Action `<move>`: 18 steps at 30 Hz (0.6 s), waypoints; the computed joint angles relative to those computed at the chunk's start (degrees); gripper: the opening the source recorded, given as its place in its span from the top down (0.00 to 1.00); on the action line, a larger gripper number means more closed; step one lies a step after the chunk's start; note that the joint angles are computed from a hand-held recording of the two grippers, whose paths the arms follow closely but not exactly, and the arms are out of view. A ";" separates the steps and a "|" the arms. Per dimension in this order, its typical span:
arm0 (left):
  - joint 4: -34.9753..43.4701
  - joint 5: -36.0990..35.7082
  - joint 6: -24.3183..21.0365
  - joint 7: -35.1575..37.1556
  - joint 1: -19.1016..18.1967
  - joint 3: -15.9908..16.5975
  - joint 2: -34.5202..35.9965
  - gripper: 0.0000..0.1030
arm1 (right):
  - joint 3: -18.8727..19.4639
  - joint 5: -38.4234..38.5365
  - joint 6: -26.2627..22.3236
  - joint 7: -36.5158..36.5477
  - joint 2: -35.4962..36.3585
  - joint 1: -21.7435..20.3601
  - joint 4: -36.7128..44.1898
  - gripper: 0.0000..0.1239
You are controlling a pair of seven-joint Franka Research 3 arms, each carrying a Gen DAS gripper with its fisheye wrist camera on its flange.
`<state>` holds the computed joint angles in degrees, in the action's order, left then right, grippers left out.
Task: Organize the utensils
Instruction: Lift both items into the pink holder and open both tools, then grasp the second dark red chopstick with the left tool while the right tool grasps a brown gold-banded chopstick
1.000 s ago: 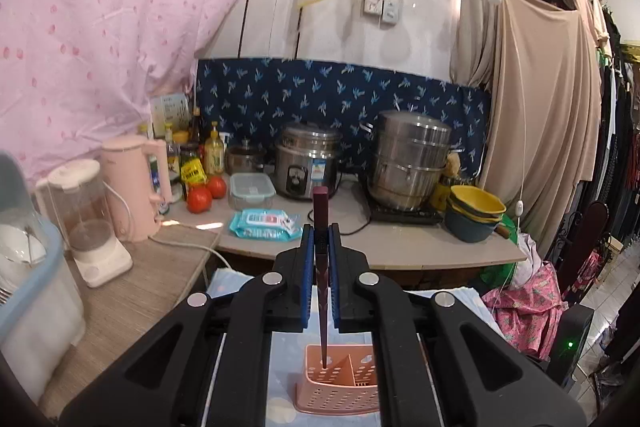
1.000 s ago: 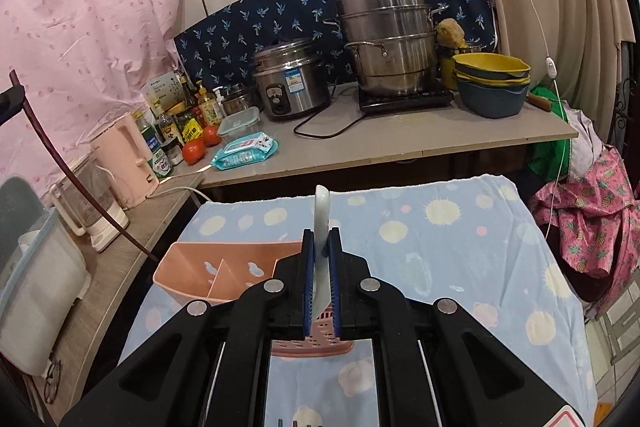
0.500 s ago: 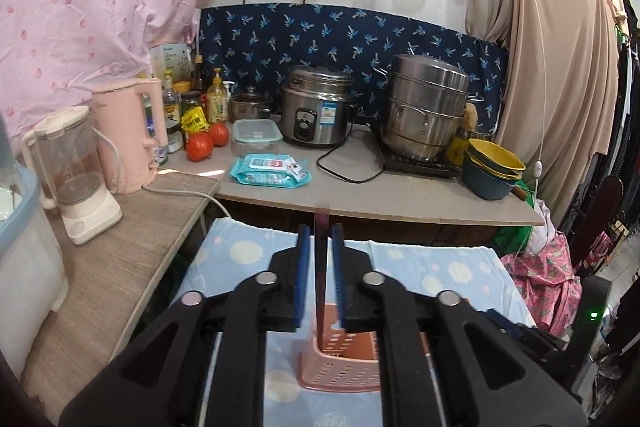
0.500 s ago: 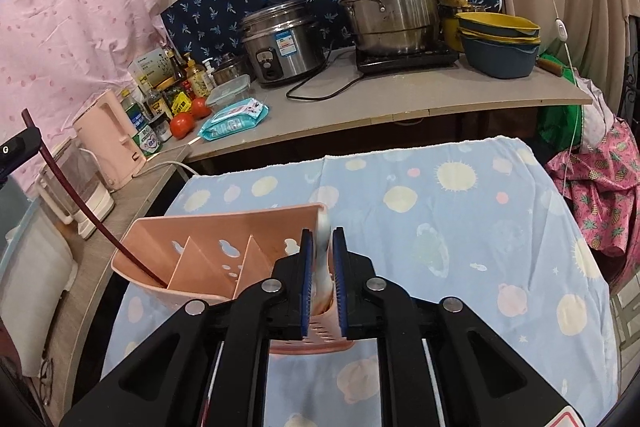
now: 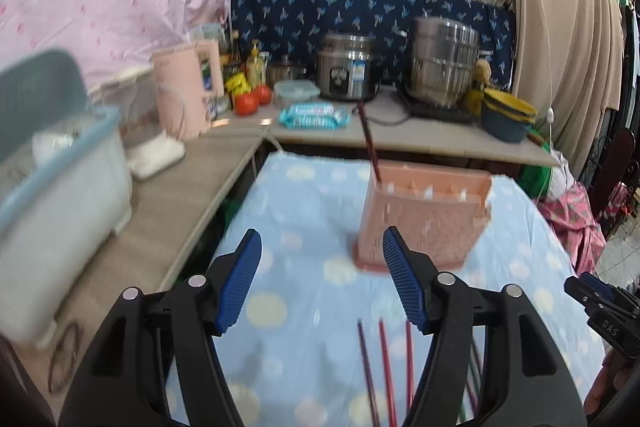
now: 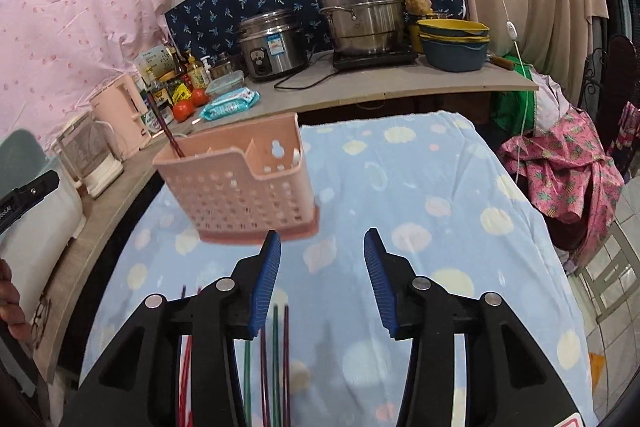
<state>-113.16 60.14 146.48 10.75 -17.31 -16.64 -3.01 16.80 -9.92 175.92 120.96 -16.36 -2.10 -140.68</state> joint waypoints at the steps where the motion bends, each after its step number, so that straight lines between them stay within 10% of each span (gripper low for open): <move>1: -2.72 -1.01 0.33 -0.23 -0.24 -0.11 -1.47 0.42 | 0.62 -0.19 -0.47 0.87 -2.12 -0.25 -2.47 0.65; 18: -20.63 -11.78 2.23 -3.39 -3.44 -4.63 -6.42 0.42 | 2.09 10.27 -5.76 3.75 -16.09 10.79 -23.30 0.67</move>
